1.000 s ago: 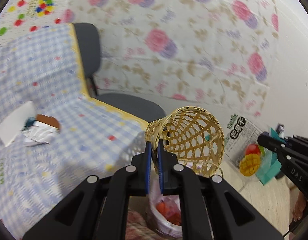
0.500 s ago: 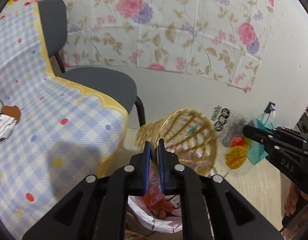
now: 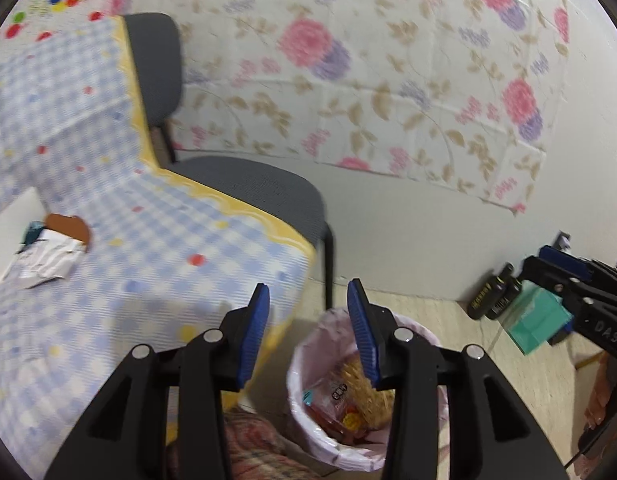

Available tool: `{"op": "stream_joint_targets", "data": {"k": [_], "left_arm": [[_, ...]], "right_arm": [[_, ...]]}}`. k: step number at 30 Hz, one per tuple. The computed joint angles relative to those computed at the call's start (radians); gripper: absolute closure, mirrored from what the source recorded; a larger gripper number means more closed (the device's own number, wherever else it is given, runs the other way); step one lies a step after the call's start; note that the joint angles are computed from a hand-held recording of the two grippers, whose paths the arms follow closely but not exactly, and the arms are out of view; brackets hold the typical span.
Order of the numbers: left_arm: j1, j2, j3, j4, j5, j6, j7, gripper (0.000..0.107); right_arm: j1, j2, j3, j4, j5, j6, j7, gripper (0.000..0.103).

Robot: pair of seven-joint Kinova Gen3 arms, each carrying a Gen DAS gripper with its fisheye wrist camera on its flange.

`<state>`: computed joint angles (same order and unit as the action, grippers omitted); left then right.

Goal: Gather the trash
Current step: 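Move both tools back over the chair toward the paper wrapper, then grasp the white paper wrapper with the right tool while the left tool grasps the wooden spatula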

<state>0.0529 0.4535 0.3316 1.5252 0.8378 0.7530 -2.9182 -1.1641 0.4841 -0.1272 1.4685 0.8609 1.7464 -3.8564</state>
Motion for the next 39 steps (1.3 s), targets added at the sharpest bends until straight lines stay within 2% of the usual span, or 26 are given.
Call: {"op": "stream_joint_targets", "data": {"k": [3, 10, 15, 18, 23, 30, 33, 39], "left_arm": [[-0.018, -0.014, -0.005, -0.003, 0.025, -0.044, -0.009, 0.068], [-0.075, -0.026, -0.036, -0.048, 0.051, -0.119, 0.050, 0.059], [-0.097, -0.005, -0.068, -0.101, -0.012, -0.169, 0.147, 0.054], [-0.101, 0.025, -0.102, -0.159, -0.082, -0.188, 0.256, 0.051], [-0.105, 0.087, -0.143, -0.271, -0.196, -0.182, 0.419, 0.045], [-0.081, 0.163, -0.174, -0.395, -0.340, -0.231, 0.596, 0.036], [-0.068, 0.205, -0.180, -0.459, -0.397, -0.220, 0.664, 0.032], [-0.038, 0.296, -0.183, -0.598, -0.509, -0.159, 0.789, 0.029]], "right_arm": [[0.006, 0.007, 0.005, -0.026, 0.040, -0.007, 0.052, 0.056], [0.046, 0.041, 0.039, -0.103, 0.155, -0.132, 0.192, 0.056], [0.086, 0.080, 0.078, -0.180, 0.189, -0.264, 0.328, 0.056], [0.110, 0.105, 0.107, -0.227, 0.189, -0.344, 0.392, 0.055], [0.156, 0.159, 0.153, -0.332, 0.162, -0.463, 0.527, 0.054], [0.230, 0.236, 0.216, -0.480, 0.101, -0.609, 0.696, 0.050], [0.284, 0.282, 0.217, -0.554, 0.054, -0.672, 0.781, 0.050], [0.383, 0.381, 0.216, -0.706, -0.105, -0.734, 0.952, 0.053]]}}
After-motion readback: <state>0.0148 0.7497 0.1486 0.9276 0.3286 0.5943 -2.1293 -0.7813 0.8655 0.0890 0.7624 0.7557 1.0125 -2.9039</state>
